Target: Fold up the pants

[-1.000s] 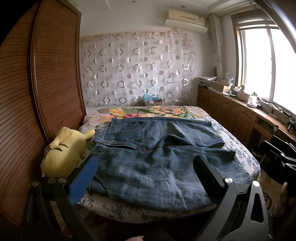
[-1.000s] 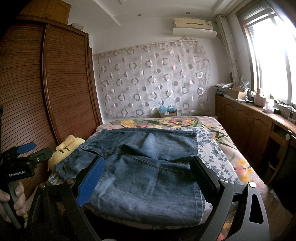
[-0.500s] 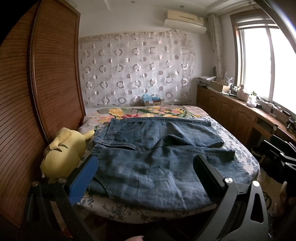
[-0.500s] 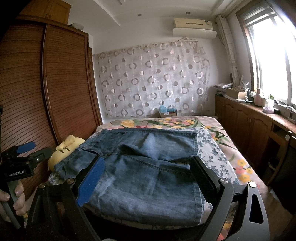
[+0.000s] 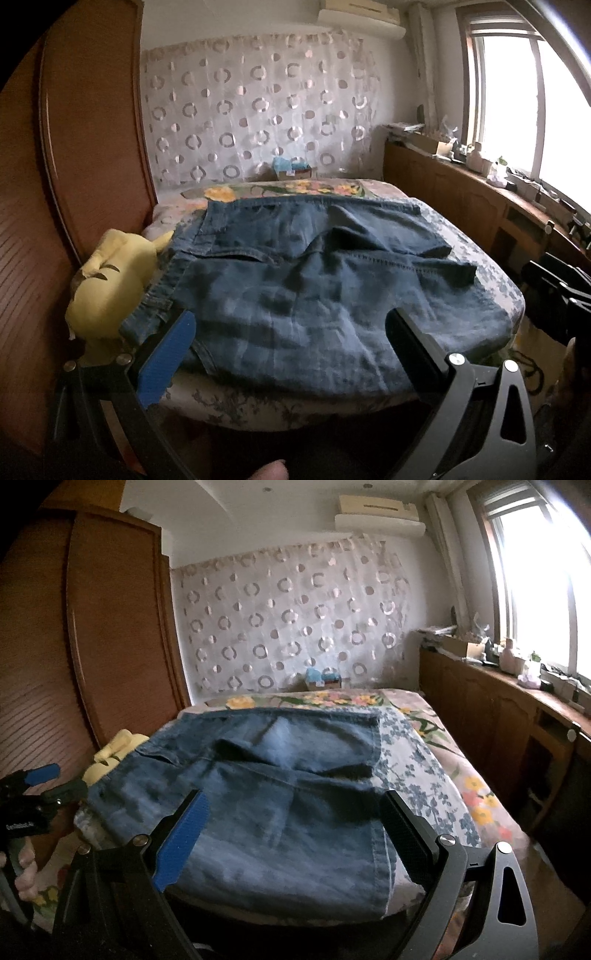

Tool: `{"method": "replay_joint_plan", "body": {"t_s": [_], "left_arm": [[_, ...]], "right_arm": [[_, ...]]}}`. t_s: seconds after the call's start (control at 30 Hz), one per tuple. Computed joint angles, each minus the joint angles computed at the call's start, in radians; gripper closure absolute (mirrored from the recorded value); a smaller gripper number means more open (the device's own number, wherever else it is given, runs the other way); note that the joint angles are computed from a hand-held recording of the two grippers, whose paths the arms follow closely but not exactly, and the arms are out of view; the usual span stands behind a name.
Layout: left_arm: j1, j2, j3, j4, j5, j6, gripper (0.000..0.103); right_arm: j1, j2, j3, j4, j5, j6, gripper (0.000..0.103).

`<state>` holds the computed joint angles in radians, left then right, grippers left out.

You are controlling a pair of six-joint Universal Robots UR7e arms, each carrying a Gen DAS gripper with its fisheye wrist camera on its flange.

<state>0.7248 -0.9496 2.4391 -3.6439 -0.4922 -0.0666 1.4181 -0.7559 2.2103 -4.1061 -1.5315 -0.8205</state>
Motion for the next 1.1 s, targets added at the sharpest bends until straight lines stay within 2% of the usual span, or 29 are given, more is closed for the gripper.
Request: {"method": "replay_joint_plan", "body": {"t_s": [0.33,0.7,0.87,1.1], "left_arm": [[0.105,0.026,-0.016,-0.051,-0.065,0.048,0.0],[0.176,0.056,-0.029,-0.16,-0.051,0.096,0.0],[0.2,0.05,-0.033,-0.142,-0.059,0.099,0.0],[0.217,0.024,-0.022,-0.145,-0.061,0.108,0.0]], "right_arm": [[0.0,-0.001,-0.016,0.038,-0.065,-0.01,0.009],[-0.03,-0.058,0.02,0.107,-0.125,-0.033,0.01],[-0.043,-0.099,0.046,0.157,-0.16,-0.03,0.018],[-0.056,-0.179,0.123,0.225,-0.162,-0.005,0.029]]}}
